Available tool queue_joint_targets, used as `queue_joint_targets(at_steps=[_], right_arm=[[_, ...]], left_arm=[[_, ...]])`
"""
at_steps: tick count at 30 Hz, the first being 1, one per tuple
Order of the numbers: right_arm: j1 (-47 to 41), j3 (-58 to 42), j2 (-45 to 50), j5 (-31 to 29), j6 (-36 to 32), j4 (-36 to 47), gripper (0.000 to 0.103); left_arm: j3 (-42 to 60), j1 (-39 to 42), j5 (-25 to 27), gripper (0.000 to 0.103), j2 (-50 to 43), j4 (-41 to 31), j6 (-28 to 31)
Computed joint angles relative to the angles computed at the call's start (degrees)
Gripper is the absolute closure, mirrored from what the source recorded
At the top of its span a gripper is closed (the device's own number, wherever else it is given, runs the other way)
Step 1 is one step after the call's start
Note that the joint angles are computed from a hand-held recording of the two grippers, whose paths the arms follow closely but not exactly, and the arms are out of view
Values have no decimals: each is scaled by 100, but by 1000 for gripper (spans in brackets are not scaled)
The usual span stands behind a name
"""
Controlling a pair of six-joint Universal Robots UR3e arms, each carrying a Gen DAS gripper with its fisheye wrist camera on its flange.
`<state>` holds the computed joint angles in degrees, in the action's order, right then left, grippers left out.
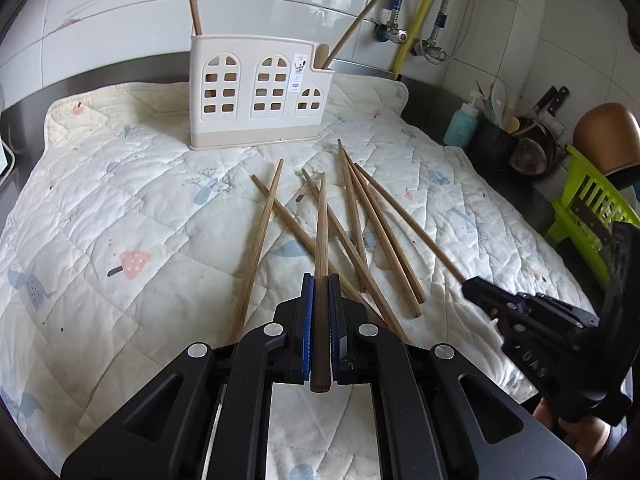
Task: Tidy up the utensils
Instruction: 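Close the left tool on another chopstick while the right tool grasps one too, then raise both held chopsticks and carry them over the holder opening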
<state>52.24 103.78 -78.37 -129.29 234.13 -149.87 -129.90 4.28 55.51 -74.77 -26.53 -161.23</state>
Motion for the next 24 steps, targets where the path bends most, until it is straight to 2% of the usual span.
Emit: queue_joint_targets(at_steps=[6,10,17,24], right_arm=[[170,-277,-256,-558,-611,297,97],[86,-458,-455,-639,-1222,263,96],[-325,-836,-817,-273,-2278,241,97],[-695,-1161,-1068,329,-2829,384,97]], left_arm=[[52,310,-375,98,187,-320,7],[193,361,-423,98,254,-455,27],[513,435,-400,98,304,-645,55],[606,623,-588,98,395,-705,78]])
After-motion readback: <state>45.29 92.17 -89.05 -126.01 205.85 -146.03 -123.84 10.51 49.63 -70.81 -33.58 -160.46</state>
